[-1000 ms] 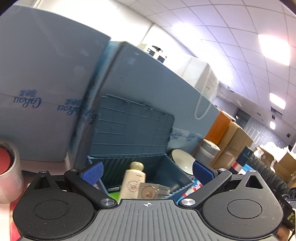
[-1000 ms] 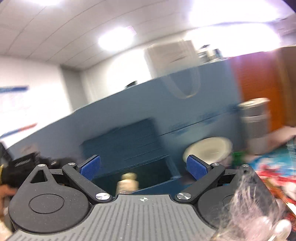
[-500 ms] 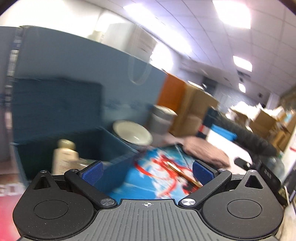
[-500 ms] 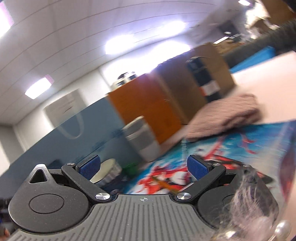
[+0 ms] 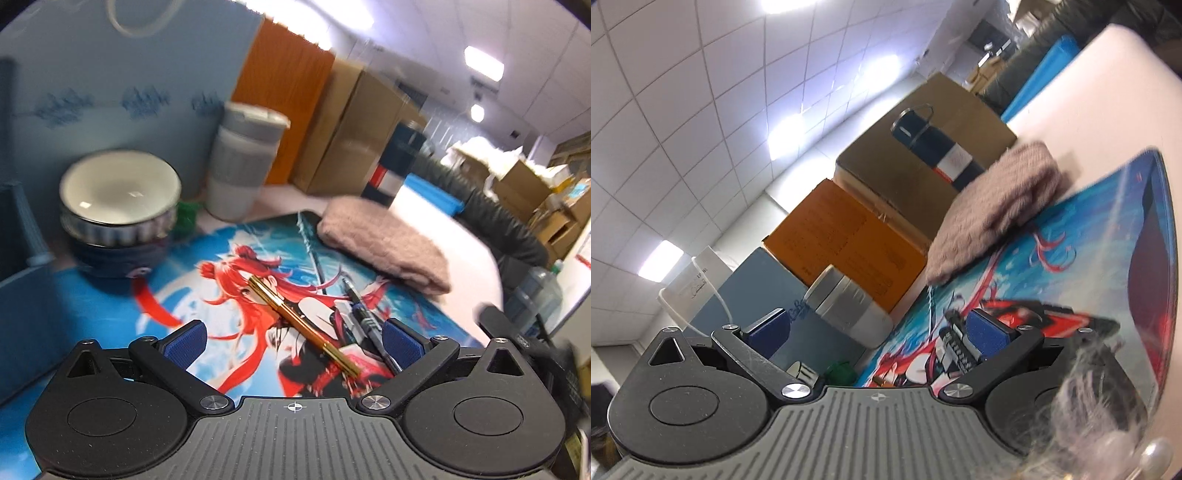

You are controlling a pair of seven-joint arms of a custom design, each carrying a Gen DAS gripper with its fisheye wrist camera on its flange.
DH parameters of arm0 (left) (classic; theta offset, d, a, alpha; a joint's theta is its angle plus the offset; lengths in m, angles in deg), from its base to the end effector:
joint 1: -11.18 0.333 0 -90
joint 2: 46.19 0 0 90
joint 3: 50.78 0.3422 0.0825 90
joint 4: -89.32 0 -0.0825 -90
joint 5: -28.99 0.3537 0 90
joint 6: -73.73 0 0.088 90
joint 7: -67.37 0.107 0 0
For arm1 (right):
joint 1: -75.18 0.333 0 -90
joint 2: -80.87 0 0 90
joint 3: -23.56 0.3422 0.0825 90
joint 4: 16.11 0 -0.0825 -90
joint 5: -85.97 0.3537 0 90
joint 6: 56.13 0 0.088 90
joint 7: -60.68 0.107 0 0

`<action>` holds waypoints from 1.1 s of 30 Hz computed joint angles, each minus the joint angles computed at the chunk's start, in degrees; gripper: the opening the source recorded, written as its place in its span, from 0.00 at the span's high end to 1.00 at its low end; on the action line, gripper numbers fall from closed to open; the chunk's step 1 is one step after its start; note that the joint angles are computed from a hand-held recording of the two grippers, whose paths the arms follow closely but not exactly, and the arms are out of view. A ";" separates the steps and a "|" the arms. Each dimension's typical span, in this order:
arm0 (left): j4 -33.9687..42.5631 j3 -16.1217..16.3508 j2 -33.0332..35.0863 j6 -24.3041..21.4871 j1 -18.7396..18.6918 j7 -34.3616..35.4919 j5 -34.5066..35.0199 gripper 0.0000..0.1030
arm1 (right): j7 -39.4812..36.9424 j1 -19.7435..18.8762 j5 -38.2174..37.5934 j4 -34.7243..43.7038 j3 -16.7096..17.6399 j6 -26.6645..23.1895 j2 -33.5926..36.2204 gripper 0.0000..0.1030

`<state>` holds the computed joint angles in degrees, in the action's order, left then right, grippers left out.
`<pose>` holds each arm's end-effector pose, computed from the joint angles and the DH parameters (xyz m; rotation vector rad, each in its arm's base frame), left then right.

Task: Organize rigid objects
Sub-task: 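Lower the left gripper onto the gold pen and close on it, then carry the gold pen with the left gripper over the teal box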

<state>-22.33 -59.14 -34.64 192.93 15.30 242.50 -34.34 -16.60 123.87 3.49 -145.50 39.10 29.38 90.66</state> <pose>0.5814 -0.0835 0.4400 0.8338 -2.5358 1.3782 0.3103 0.3755 0.3704 -0.0346 1.7306 -0.9413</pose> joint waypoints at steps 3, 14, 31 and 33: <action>0.59 -1.41 1.31 6.45 -3.37 -4.19 1.97 0.08 | 3.03 -0.05 0.31 -0.77 0.04 0.48 -0.27 0.00; -0.22 -5.58 4.18 26.47 -11.29 -9.55 11.15 0.74 | 7.40 -0.08 -1.33 -2.05 0.14 0.86 -0.32 0.01; -2.09 -6.15 1.43 21.74 -7.59 8.85 2.07 0.91 | 7.38 0.00 -1.73 -2.12 0.18 0.91 -0.18 0.01; -1.96 -5.13 0.22 17.31 -5.91 10.75 -0.36 0.91 | 6.75 -0.10 -1.71 -2.00 0.14 1.22 -0.21 0.01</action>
